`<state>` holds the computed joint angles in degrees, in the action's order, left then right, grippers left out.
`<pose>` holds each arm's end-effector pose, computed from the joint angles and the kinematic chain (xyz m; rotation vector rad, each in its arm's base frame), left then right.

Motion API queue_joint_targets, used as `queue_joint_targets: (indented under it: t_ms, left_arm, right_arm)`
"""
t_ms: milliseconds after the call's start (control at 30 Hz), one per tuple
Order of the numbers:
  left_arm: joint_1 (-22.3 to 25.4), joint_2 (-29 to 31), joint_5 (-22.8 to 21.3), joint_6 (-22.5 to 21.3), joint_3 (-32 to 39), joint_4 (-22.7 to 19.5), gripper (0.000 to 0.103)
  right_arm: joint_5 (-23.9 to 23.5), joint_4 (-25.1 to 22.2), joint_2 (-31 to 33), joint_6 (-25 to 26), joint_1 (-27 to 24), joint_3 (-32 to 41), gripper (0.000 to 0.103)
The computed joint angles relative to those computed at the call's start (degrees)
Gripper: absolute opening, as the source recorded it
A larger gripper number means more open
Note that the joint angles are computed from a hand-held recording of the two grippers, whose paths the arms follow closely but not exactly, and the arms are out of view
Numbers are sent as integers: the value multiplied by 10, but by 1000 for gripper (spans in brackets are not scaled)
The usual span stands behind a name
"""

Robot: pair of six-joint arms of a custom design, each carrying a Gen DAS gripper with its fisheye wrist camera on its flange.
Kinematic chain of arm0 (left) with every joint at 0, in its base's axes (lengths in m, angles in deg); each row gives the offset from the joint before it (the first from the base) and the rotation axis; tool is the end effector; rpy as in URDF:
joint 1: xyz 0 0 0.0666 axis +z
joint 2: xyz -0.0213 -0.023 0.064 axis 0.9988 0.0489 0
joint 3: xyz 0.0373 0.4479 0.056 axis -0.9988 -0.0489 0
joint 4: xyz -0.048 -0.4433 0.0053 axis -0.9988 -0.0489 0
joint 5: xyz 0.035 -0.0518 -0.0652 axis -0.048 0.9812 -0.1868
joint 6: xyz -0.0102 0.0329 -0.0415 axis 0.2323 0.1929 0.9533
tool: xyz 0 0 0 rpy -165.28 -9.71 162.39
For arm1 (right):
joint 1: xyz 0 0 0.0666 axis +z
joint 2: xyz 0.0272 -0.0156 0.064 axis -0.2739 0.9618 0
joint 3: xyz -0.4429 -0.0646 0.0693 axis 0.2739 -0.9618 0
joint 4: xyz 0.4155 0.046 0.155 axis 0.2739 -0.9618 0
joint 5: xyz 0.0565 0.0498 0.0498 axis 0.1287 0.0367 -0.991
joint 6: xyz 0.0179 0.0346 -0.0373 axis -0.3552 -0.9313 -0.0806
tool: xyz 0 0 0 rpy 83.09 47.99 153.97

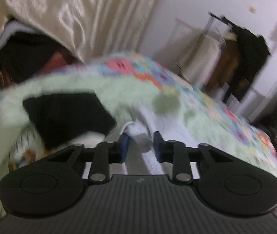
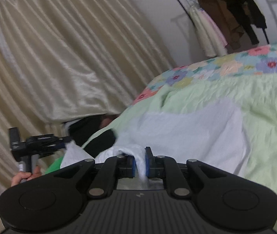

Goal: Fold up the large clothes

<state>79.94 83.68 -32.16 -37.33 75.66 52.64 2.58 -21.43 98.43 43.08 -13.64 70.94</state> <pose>0.5510 -0.0594 0.4620 -0.6830 2.0302 -0.0835 0.6637 0.0531 0.4426 -0.4066 2.1459 1.0632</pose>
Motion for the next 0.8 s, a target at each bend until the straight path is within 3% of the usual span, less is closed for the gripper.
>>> queue_joint_targets:
  t_ms: [33, 100, 133, 167, 200, 233, 267, 300, 333, 400, 467, 567, 667, 800]
  left_arm:
    - [2, 12, -8, 2, 13, -7, 25]
    - [11, 83, -78, -6, 83, -9, 35]
    - [16, 106, -91, 0, 108, -32, 62]
    - [21, 129, -104, 8, 136, -59, 75]
    - [33, 158, -83, 23, 172, -114, 82]
    - [42, 161, -48, 42, 179, -140, 82]
    - [51, 160, -13, 52, 171, -137, 82]
    - [56, 143, 12, 64, 140, -106, 83]
    - [60, 125, 31, 69, 106, -76, 87]
    - [66, 105, 59, 63, 73, -74, 99]
    - [75, 85, 102, 56, 36, -86, 99]
    - [87, 58, 175, 56, -16, -105, 99]
    - [95, 36, 235, 78, -59, -112, 99]
    - [99, 23, 303, 117, -96, -99, 100]
  right_arm:
    - [15, -4, 27, -6, 5, 36, 9]
    - [84, 2, 75, -24, 17, 94, 11]
    - [127, 5, 99, -33, 24, 121, 14]
    - [171, 5, 124, -40, 30, 151, 37]
    - [215, 2, 150, -46, 36, 184, 55]
    - [253, -3, 170, -55, 41, 208, 55]
    - [281, -10, 176, -71, 44, 213, 55]
    - [294, -13, 177, -87, 44, 211, 55]
    - [275, -11, 166, -100, 39, 190, 55]
    - [218, -25, 134, -105, 28, 139, 61]
    - [160, -44, 104, -104, 17, 93, 70]
    - [96, -92, 60, -60, 5, 19, 70]
    - [81, -127, 36, -16, -5, -33, 70]
    - [96, -138, 18, 22, -3, -74, 70]
